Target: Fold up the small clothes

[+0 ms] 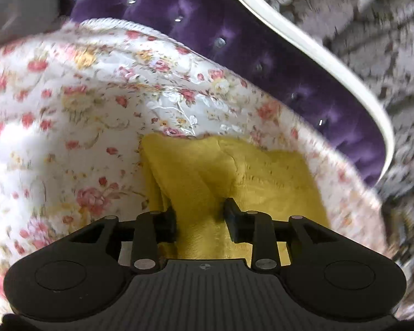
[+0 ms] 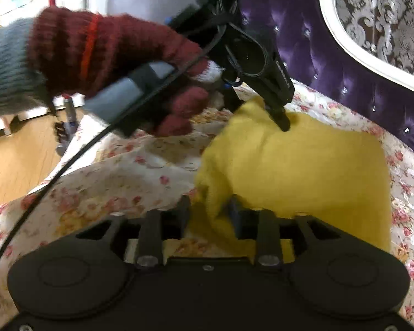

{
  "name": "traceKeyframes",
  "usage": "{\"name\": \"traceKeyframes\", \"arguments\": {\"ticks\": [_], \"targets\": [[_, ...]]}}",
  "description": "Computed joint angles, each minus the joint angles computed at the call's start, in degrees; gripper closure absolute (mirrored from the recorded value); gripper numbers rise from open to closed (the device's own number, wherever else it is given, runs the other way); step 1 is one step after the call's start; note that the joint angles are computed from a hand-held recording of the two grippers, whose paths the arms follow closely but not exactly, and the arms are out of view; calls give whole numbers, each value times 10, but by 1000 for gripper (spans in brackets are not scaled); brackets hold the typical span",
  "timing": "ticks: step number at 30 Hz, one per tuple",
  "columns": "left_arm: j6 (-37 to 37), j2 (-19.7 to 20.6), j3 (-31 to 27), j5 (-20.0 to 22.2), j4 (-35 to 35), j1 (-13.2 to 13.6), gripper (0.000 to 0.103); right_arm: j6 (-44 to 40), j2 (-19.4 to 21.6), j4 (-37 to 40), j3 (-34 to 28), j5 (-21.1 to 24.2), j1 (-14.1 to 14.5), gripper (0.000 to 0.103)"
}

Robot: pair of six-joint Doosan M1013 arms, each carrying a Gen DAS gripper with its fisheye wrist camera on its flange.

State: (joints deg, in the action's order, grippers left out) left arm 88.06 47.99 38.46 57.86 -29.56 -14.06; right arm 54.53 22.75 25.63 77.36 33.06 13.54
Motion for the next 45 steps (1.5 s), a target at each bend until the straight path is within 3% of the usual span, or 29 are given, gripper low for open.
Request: {"name": "traceKeyframes", "arguments": {"ticks": [4, 5, 6, 8, 12, 16, 21, 23, 25, 27, 31, 34, 39, 45], "targets": [[-5, -4, -1, 0, 6, 0, 62, -23, -12, 22, 8, 27, -7, 45], [-5, -10, 6, -6, 15, -1, 53, -27, -16, 30, 12, 26, -9, 45], [-9, -17, 14, -16, 34, -4, 38, -30, -20, 42, 15, 26, -13, 45], [-10, -33, 31, -41, 69, -10, 30, -24, -29, 70, 23, 21, -21, 45], [9, -70, 82, -89, 66, -13, 30, 22, -44, 92, 37, -20, -33, 44], [68, -111, 140, -104, 33, -22, 29, 175, -41, -10, 33, -47, -40, 44], [96, -138, 191, -82, 94, -47, 29, 342, -27, -149, 19, -3, -47, 44], [87, -143, 206, -71, 129, -55, 29, 345, -28, -152, 23, 3, -51, 45], [100, -161, 240, -110, 152, -63, 29, 346, -34, -158, 28, 4, -52, 44], [96, -167, 248, -112, 167, -66, 28, 348, -35, -165, 26, 13, -54, 44], [93, -172, 255, -102, 82, -53, 28, 304, -43, -71, 35, 6, -73, 42], [63, -172, 261, -106, 25, -45, 28, 262, -40, 14, 34, -3, -90, 29], [34, -178, 275, -125, 2, -46, 26, 194, -13, 143, 3, 15, -116, 29], [28, -174, 278, -138, -45, -40, 24, 143, 40, 222, -56, 58, -135, 27]]}}
